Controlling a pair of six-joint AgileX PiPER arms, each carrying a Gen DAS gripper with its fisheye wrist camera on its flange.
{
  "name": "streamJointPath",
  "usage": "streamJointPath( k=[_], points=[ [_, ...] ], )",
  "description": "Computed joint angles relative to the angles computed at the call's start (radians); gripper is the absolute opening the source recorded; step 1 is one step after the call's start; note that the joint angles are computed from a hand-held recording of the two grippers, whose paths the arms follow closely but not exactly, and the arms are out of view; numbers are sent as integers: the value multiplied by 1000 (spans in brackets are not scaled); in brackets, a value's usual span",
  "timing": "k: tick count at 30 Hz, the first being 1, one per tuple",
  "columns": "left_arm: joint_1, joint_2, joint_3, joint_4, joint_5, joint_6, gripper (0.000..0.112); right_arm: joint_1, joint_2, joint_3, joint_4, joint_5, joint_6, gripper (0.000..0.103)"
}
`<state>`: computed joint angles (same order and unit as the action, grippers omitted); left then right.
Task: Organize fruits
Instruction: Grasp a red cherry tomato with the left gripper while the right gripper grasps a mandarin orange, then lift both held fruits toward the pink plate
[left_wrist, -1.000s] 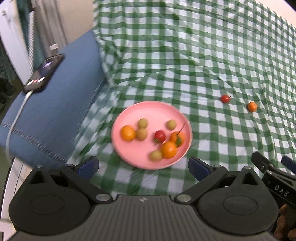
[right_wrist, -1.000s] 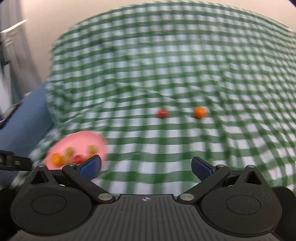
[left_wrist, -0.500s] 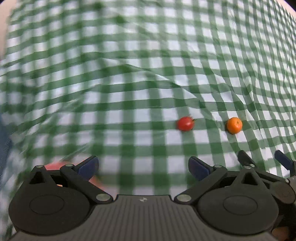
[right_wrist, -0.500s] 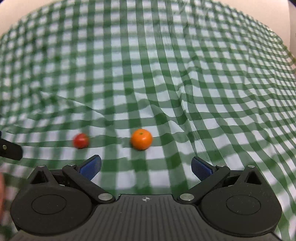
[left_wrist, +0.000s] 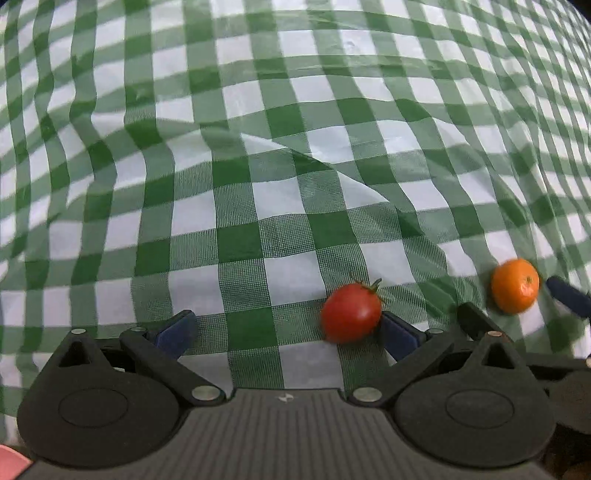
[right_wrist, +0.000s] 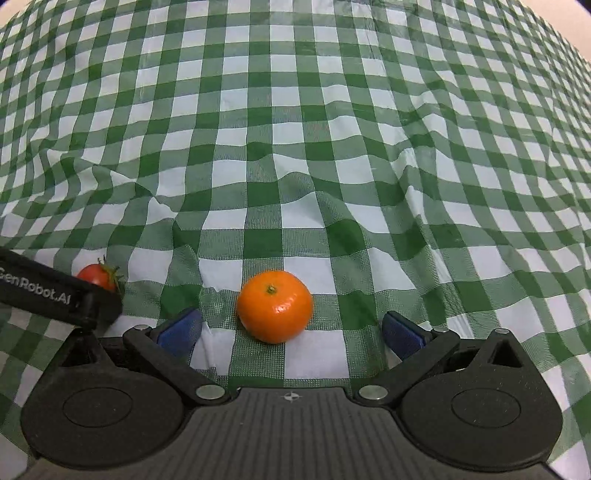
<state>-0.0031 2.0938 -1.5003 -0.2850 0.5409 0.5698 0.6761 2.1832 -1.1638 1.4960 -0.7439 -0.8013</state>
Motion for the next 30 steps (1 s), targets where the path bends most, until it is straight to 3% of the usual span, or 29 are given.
streamJointPath(
  k=[7,8,9,10,11,16,22,26,30],
  points=[
    [-15,17,-40,46,15,-73,103,-22,10,-8,-25,9,9,102],
    [-21,6,-25,71,-7,-105,99,-22,11,-10,-24,7,9,102],
    [-26,-10,-5,80,-33,-121,78,-22,9,-8,-36,4,15,97],
    [-27,-18,0,73,-33,-113,59,-17,4,0,-59,-7,40,69],
    [-21,-34,7,38,-11,-78,32,7,-9,9,-57,-27,43,41],
    [-8,-89,39,3,22,-78,32,12,-18,6,-42,-50,35,41],
    [16,-218,112,-9,67,-54,32,6,-24,43,-39,-163,141,41],
    [100,-366,196,-68,168,60,32,34,-77,85,49,-175,108,41],
    [275,-538,294,-131,296,216,32,132,-230,202,131,-181,141,41]
  ],
)
